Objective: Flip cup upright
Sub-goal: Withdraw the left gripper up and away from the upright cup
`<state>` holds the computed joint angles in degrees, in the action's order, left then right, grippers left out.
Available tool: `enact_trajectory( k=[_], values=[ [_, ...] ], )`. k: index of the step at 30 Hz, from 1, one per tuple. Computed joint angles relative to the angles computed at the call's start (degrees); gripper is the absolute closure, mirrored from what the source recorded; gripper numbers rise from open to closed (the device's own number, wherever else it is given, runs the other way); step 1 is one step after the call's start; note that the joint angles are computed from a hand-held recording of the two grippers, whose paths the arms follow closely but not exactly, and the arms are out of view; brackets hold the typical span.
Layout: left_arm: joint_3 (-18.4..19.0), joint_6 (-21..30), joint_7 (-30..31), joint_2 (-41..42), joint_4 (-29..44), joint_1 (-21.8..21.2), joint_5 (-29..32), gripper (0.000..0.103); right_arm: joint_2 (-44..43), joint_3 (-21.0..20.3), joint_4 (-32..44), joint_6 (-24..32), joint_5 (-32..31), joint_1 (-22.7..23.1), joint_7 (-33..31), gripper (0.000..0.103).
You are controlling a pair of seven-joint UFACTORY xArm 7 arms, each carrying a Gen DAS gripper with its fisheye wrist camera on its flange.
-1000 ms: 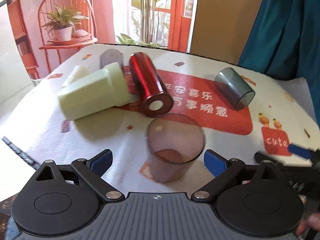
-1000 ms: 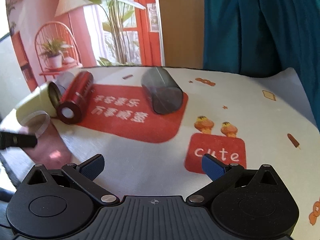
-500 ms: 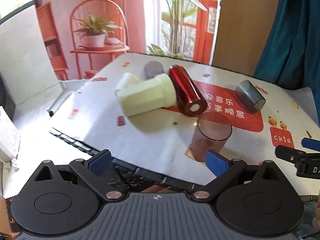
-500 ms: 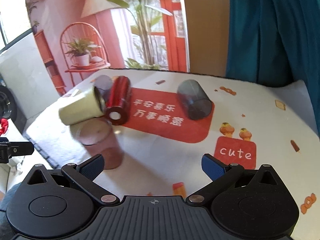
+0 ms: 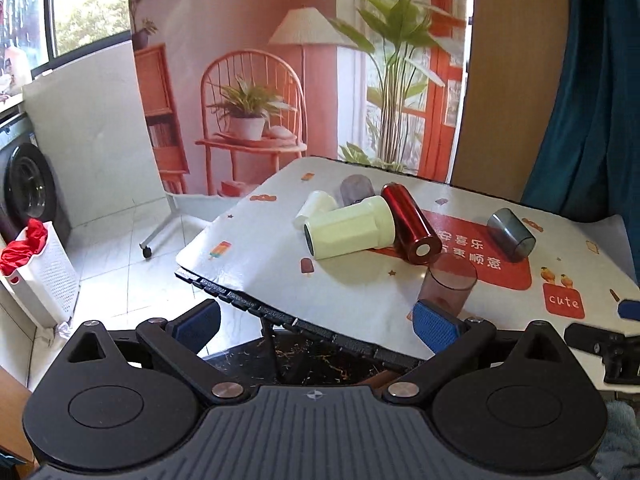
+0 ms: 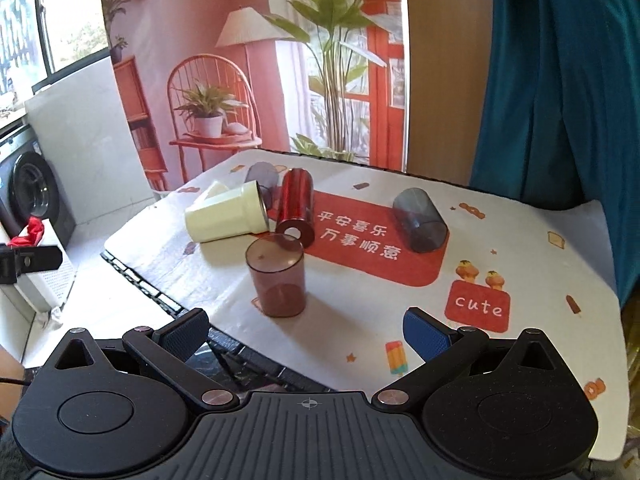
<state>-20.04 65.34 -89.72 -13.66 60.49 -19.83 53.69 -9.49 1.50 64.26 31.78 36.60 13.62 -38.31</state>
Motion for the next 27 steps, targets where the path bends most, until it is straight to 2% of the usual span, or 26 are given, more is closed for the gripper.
enact_trajectory(
  k=[5,10,17,27],
  values=[
    [-2.07,2.49,-2.79,0.40,-0.64,-1.71,1.06,0.000,-4.22,0.15,-5.05,-4.67,-1.37,0.67,0.59,0.000],
    [-2.36,4.06,-4.26,1.30,-0.07,-3.10,3.25,0.000,-5.22,-0.88,-6.77,-7.84,-3.43,1.84,1.14,0.000],
    [-1.05,3.23,-4.22,1.79,-0.76,-4.40,1.76,0.000,-4.74,-1.22,-6.82,-7.46,-4.88,2.69,2.31,0.000],
    [-1.07,2.82,-3.74,1.10,-1.14,-4.08,1.22,0.000,-4.44,-1.41,-6.40,-6.87,-5.43,2.74,2.83,0.000]
  ],
)
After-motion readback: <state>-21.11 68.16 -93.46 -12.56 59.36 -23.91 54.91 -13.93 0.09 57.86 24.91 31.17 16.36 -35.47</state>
